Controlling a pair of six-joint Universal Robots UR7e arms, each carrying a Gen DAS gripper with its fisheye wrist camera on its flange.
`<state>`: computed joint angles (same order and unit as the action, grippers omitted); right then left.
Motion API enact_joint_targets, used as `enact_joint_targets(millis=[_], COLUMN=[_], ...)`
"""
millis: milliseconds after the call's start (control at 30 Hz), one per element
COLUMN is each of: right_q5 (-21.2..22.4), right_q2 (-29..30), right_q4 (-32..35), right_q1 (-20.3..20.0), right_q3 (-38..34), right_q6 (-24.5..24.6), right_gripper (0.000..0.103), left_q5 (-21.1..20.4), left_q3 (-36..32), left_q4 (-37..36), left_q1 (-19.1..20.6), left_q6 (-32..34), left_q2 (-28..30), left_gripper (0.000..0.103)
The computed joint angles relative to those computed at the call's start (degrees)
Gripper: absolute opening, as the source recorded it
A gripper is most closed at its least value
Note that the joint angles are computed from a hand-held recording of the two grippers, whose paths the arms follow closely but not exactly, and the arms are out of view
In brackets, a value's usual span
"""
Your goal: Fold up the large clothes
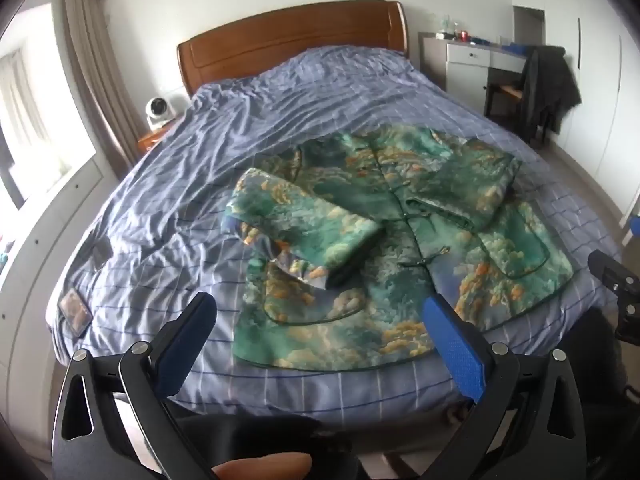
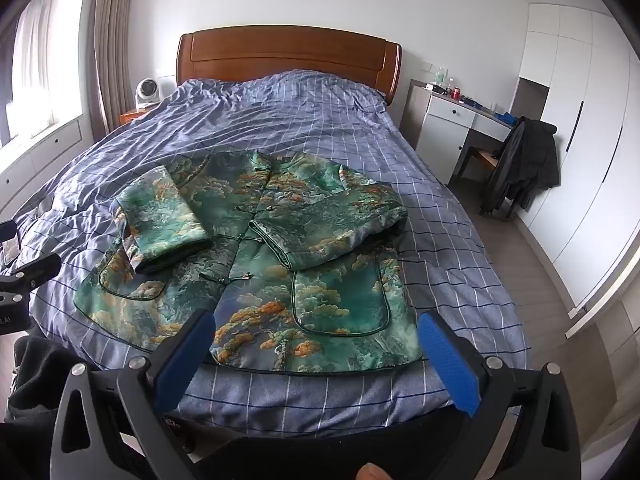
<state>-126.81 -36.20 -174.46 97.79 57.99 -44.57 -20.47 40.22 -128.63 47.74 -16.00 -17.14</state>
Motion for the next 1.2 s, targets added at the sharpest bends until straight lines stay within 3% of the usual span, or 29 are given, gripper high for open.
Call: enact_joint_targets(millis=[1200], right_q5=[0.9], right_q2=[0.2], right_q4=[1.0], right_q1=[-0.2], right_q3=[0.6], right_q6=[1.7], right_gripper=[0.103], left_q5=[-1.0], left_q3=[2.8], left_q4=[3.9], left_q1=[0.5], left_q6=[-4.8], left_q2=[-1.7], left_gripper=[0.103])
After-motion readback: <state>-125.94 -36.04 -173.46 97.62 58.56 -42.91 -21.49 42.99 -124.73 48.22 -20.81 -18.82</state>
